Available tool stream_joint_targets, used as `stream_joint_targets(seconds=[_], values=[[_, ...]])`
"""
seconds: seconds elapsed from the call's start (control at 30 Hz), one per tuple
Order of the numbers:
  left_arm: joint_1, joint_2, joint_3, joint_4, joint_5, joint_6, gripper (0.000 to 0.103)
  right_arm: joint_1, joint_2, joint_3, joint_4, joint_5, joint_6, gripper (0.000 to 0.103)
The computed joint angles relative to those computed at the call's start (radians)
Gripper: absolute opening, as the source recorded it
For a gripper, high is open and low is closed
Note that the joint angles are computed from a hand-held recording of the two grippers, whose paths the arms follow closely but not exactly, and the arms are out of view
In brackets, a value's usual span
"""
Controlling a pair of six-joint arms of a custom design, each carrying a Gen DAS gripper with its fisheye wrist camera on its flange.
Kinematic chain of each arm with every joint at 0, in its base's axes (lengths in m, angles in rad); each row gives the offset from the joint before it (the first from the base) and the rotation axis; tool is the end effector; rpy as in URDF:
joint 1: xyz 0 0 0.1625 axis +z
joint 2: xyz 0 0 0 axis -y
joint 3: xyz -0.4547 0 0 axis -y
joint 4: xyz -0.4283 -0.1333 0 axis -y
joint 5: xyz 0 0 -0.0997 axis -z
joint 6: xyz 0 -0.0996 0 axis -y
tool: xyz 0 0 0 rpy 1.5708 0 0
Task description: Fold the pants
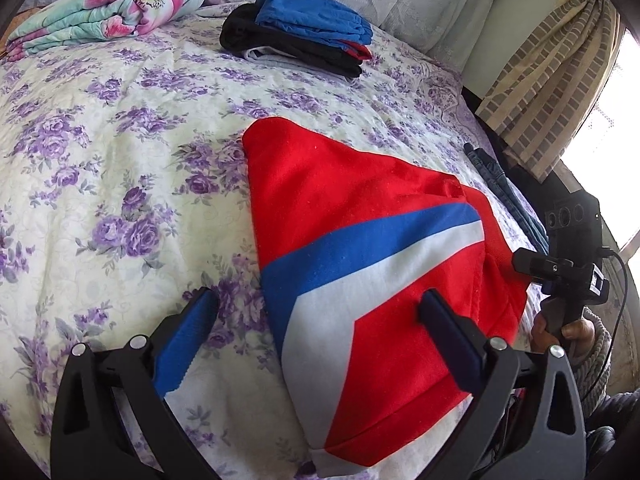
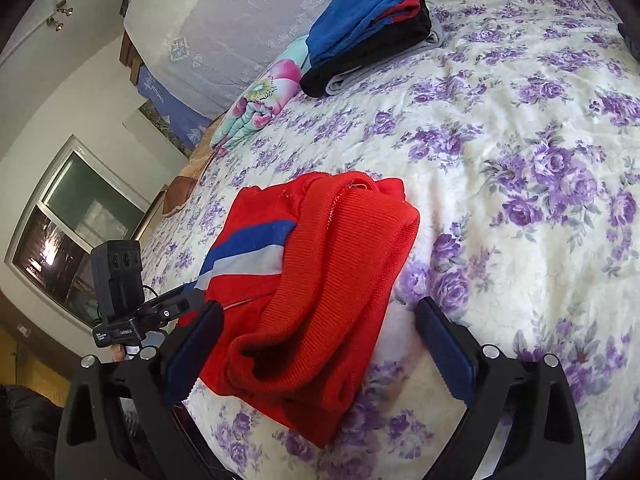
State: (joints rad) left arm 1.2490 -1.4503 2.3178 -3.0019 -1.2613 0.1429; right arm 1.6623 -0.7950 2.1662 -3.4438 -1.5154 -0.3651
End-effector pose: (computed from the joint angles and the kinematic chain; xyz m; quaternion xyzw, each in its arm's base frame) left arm 0.0077 -0.4944 0.2603 0.1768 0.9334 -0.2869 0.1229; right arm 0.1874 -0.5236 0.0281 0.2259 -0.9416 0.2495 0.0073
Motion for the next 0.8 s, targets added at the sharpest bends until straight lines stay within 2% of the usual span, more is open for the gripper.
stream_joint_targets(seconds=[0.13, 0.2, 0.27, 0.4, 0.57, 0.63, 0.67, 0.8], values=[[-0.002, 0.0, -0.007, 0.015, 0.001, -0.019, 0.099, 0.017, 0.036, -0.021, -0.047, -0.016, 0.002, 0.098], [-0.008, -0.002, -0.003, 0.016, 0.007, -0.025, 0.099, 0.025, 0.048, -0.02, -0.072, -0.034, -0.019, 0.095], [-0.013, -0.012, 0.001, 0.042, 0.0, -0.027, 0.098, 0.027, 0.049, -0.016, -0.085, -0.049, -0.022, 0.085], [-0.023, -0.037, 0.021, 0.075, -0.017, -0.018, 0.098, 0.018, 0.04, -0.011, -0.073, -0.034, -0.018, 0.082], [-0.001, -0.043, 0.033, 0.038, -0.084, -0.04, 0.097, 0.019, 0.046, -0.016, -0.075, -0.037, -0.017, 0.08], [0.005, -0.048, 0.041, 0.021, -0.107, -0.047, 0.089, 0.015, 0.046, -0.013, -0.084, -0.032, -0.012, 0.073], [0.001, -0.051, 0.049, 0.009, -0.094, -0.055, 0.076, 0.012, 0.046, -0.01, -0.091, -0.025, -0.01, 0.068], [0.024, -0.067, 0.063, -0.02, -0.127, -0.077, 0.058, 0.018, 0.054, 0.003, -0.132, -0.033, -0.02, 0.06]])
